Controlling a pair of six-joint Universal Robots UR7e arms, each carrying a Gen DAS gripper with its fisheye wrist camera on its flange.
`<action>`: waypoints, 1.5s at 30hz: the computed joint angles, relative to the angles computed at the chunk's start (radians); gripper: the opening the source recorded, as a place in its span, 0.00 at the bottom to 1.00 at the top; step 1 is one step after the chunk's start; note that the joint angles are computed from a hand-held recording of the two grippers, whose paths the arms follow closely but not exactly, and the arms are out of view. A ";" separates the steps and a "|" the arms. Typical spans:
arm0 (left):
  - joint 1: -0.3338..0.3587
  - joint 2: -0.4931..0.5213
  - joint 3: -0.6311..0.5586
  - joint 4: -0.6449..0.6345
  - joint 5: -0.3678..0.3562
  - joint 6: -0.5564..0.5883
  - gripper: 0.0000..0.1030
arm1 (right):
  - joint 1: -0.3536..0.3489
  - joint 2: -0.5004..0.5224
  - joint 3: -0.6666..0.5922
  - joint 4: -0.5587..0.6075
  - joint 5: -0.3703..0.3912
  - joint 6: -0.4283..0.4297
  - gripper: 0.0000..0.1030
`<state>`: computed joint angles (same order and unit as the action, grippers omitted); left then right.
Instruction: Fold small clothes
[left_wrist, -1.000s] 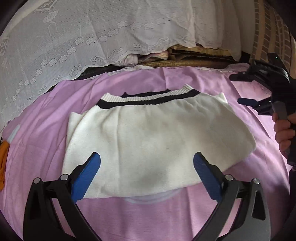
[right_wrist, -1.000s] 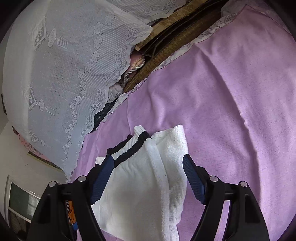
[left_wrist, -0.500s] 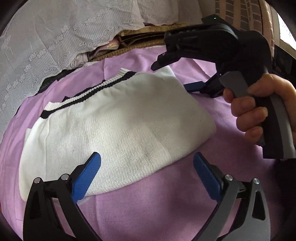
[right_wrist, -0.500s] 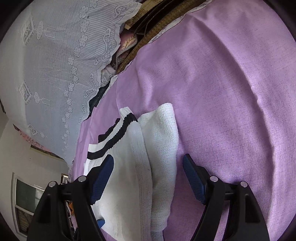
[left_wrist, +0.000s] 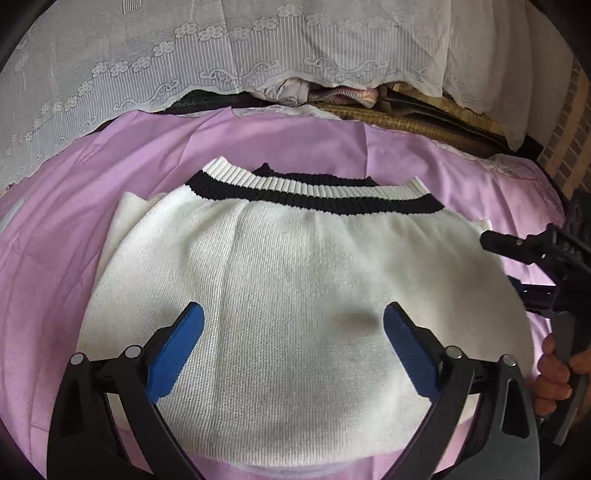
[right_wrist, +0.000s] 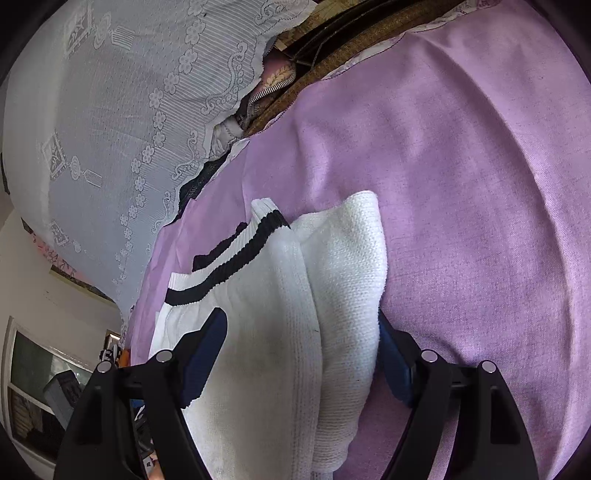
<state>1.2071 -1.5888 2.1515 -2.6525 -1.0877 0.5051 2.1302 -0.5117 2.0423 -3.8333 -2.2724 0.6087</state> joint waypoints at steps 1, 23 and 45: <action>0.011 0.029 -0.004 -0.008 0.016 0.002 0.96 | 0.004 0.004 -0.007 0.009 -0.012 -0.003 0.77; 0.061 -0.012 -0.032 -0.004 -0.015 0.048 0.96 | 0.087 0.063 -0.087 -0.047 -0.104 -0.037 0.21; 0.354 0.072 -0.468 0.194 -0.109 0.071 0.95 | 0.207 0.185 -0.651 0.840 -0.384 0.159 0.17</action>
